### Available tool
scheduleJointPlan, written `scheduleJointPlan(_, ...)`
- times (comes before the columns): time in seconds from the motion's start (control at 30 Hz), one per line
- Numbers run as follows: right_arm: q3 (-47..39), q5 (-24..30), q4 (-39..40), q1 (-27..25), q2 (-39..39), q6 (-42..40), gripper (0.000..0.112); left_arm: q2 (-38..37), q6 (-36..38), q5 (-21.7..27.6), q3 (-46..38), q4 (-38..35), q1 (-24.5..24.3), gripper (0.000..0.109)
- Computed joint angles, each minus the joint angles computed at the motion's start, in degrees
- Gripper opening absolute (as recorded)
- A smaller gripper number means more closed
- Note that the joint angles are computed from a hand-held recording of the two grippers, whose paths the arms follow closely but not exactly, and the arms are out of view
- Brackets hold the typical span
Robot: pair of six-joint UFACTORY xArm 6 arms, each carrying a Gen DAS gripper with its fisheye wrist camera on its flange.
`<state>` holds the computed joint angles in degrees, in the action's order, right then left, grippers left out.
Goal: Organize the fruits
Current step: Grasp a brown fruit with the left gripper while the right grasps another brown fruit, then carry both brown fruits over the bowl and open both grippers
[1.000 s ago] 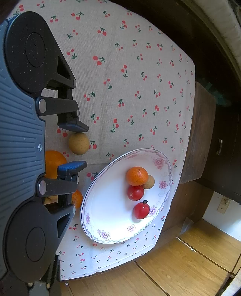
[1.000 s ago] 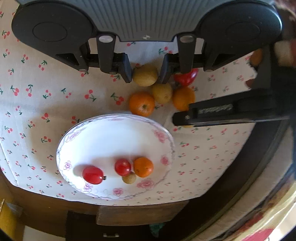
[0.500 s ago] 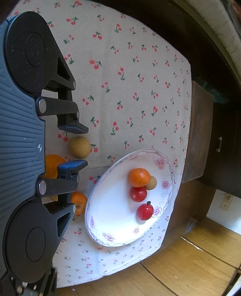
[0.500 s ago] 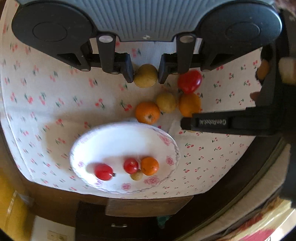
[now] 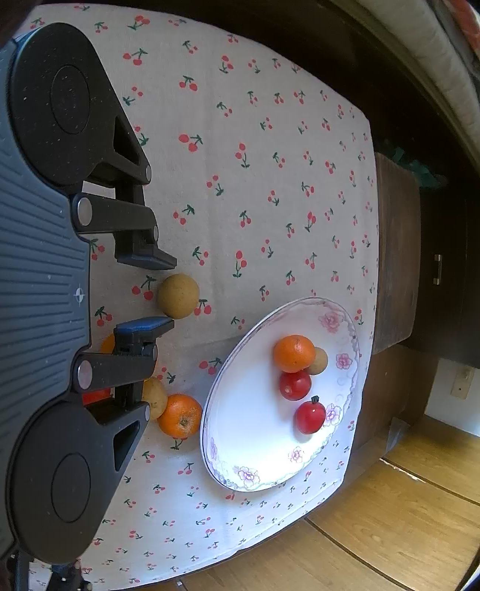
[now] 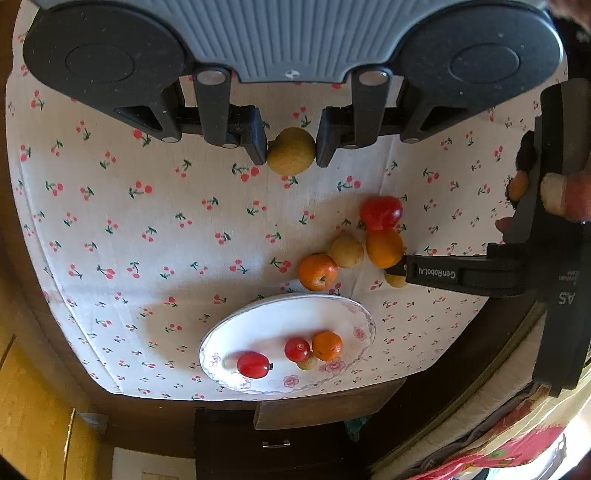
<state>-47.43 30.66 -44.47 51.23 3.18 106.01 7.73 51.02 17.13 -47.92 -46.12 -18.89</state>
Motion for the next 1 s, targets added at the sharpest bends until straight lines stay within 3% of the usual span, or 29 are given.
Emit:
scheduleJointPlan(0.5, -4.78, -2.36, -2.11, -1.36, 4.65, -0.25, 0.031, -1.07, 0.19, 2.07, -0.02, -2.81, 3.06, 0.031)
scheduleJointPlan(1.0, -2.03, -2.29, -8.11, -2.83, 0.42, 5.46, 0.031, -6.66, 3.48, 4.95, 2.91, -7.17, 4.5, 0.032)
